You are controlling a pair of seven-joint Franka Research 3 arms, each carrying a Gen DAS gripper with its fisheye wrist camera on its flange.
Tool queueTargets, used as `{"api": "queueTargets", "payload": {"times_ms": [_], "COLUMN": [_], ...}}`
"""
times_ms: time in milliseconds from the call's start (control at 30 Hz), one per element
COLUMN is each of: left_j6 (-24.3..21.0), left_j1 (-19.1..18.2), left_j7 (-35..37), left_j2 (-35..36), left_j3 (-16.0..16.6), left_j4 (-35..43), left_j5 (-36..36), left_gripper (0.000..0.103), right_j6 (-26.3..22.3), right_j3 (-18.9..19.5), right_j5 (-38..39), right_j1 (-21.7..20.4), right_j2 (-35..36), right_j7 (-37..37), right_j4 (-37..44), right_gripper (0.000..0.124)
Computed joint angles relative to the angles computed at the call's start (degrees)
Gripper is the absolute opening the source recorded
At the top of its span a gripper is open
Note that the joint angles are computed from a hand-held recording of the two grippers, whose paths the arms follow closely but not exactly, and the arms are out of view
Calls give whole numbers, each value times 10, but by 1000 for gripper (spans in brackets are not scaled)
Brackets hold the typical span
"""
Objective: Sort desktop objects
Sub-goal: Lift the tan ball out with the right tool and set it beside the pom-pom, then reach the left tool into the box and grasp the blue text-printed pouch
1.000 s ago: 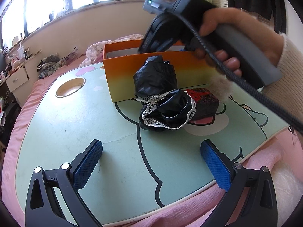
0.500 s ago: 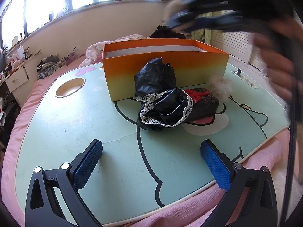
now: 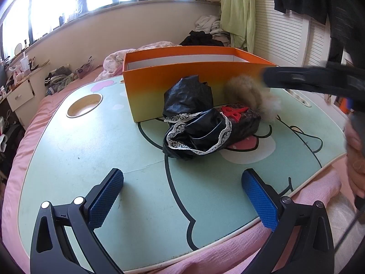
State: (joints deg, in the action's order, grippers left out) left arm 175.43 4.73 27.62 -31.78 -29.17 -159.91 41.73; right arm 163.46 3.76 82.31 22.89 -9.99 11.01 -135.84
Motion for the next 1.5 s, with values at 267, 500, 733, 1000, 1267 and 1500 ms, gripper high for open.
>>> {"api": "queueTargets", "payload": {"times_ms": [267, 500, 733, 1000, 1267, 1500], "left_j6": [-4, -31, -12, -64, -290, -418], "left_j1": [-4, -43, -66, -277, -363, -319], "left_j7": [3, -2, -3, 203, 389, 389], "left_j2": [-1, -29, -114, 23, 293, 395], "left_j3": [5, 12, 57, 260, 319, 272], "left_j4": [0, -15, -36, 130, 423, 540], "left_j5": [1, -17, -31, -178, -393, -406], "left_gripper": [103, 103, 99, 75, 61, 63], "right_j6": [100, 94, 91, 88, 96, 96], "right_j3": [8, 3, 2, 0, 7, 7], "right_j5": [3, 23, 17, 12, 17, 16], "right_j1": [12, 9, 7, 6, 11, 11], "right_j2": [11, -1, -4, -9, 8, 8], "right_j7": [-63, -80, -76, -73, -71, -69], "right_j4": [-55, -63, -66, -69, -54, -53], "right_gripper": [91, 103, 103, 103, 103, 103]}}
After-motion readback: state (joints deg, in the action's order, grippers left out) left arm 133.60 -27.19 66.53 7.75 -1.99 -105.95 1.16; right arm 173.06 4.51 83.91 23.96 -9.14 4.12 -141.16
